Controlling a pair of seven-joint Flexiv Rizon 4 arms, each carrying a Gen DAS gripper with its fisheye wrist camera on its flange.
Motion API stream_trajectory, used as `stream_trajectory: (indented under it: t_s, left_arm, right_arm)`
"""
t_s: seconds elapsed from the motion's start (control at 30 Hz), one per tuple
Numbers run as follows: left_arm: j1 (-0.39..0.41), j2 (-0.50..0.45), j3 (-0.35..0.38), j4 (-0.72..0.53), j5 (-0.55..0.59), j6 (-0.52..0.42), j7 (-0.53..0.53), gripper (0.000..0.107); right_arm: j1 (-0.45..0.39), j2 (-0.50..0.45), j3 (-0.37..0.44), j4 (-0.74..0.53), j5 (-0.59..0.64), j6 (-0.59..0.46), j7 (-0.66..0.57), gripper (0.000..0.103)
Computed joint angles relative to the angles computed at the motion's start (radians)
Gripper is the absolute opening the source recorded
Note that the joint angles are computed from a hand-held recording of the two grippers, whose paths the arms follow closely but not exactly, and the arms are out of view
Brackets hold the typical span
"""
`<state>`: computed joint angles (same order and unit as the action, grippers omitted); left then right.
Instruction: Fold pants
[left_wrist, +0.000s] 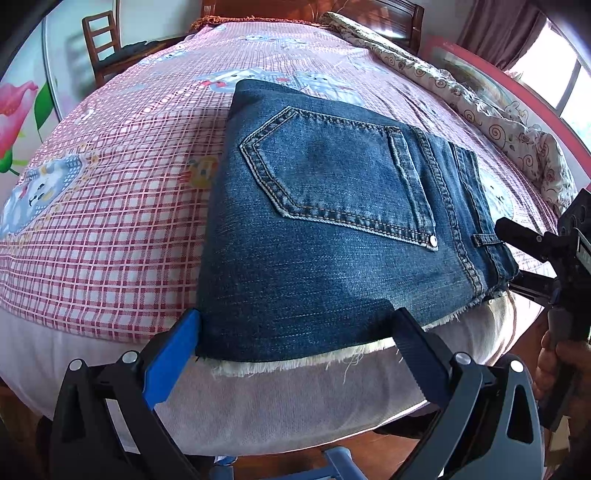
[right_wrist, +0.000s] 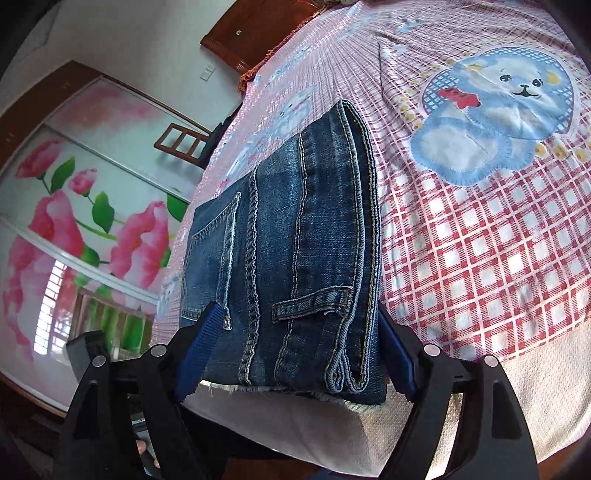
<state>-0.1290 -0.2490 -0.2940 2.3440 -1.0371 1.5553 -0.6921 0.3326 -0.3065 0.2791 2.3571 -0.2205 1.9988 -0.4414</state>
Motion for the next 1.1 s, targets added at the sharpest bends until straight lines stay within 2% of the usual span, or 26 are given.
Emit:
stream_trajectory:
  t_s: [0.03, 0.07, 0.1, 0.13, 0.17, 0.2, 0.23, 0.3, 0.37, 0.47, 0.57, 0.67, 0.83, 1.0, 1.1]
  left_arm:
    - [-0.005, 0.004, 0.03, -0.002, 0.046, -0.028, -0.027, 0.101]
    - [-0.001, 0.012, 0.036, -0.002, 0.026, -0.06, -0.008, 0.101]
    - [0.022, 0.028, 0.01, 0.003, -0.059, -0.091, 0.054, 0.101]
    - [0.035, 0.043, -0.023, 0.008, -0.181, -0.084, 0.143, 0.101]
    - [0.023, 0.049, -0.023, 0.009, -0.239, -0.052, 0.184, 0.101]
    - [0.0, 0.045, 0.009, 0.006, -0.231, -0.028, 0.185, 0.101]
    - [0.005, 0.046, 0.037, 0.006, -0.158, -0.039, 0.137, 0.101]
    - [-0.004, 0.035, 0.083, -0.011, -0.122, -0.052, 0.133, 0.101]
    - [-0.007, 0.006, 0.137, -0.036, -0.014, -0.054, 0.062, 0.101]
    - [0.063, -0.021, 0.108, -0.093, -0.09, -0.155, 0.088, 0.101]
    - [0.096, -0.059, 0.123, -0.154, -0.107, -0.288, 0.087, 0.101]
    - [0.114, -0.08, 0.119, -0.197, -0.193, -0.389, 0.146, 0.101]
    - [0.141, -0.11, 0.142, -0.258, -0.274, -0.651, 0.165, 0.101]
    - [0.094, -0.127, 0.152, -0.276, -0.28, -0.647, 0.16, 0.101]
    - [0.097, -0.145, 0.146, -0.292, -0.312, -0.701, 0.158, 0.101]
  right_arm:
    - [-0.012, -0.004, 0.008, 0.001, -0.009, 0.01, 0.004, 0.079]
    - [-0.016, -0.004, 0.009, 0.003, -0.013, 0.013, 0.005, 0.079]
    - [-0.021, -0.004, 0.01, 0.003, -0.022, 0.011, 0.007, 0.079]
    - [-0.02, -0.003, 0.008, 0.002, -0.025, 0.006, 0.006, 0.079]
    - [-0.016, -0.002, 0.004, 0.001, -0.023, 0.005, 0.004, 0.079]
    - [-0.01, -0.004, 0.0, 0.0, -0.017, 0.01, 0.001, 0.079]
    - [-0.001, -0.004, -0.005, 0.001, -0.009, 0.016, -0.005, 0.079]
    - [0.01, -0.003, -0.012, 0.004, 0.001, 0.021, -0.015, 0.079]
    - [0.017, 0.002, -0.015, 0.011, 0.01, 0.022, -0.021, 0.079]
    - [0.014, 0.001, -0.012, 0.009, 0.008, 0.02, -0.021, 0.079]
    - [0.015, 0.002, -0.013, 0.008, 0.011, 0.017, -0.022, 0.079]
    - [0.01, 0.001, -0.009, 0.008, 0.008, 0.018, -0.022, 0.079]
    - [0.016, 0.002, -0.012, 0.008, 0.012, 0.016, -0.025, 0.079]
    - [0.022, 0.002, -0.014, 0.008, 0.02, 0.016, -0.03, 0.079]
    - [0.022, 0.002, -0.013, 0.008, 0.021, 0.016, -0.031, 0.079]
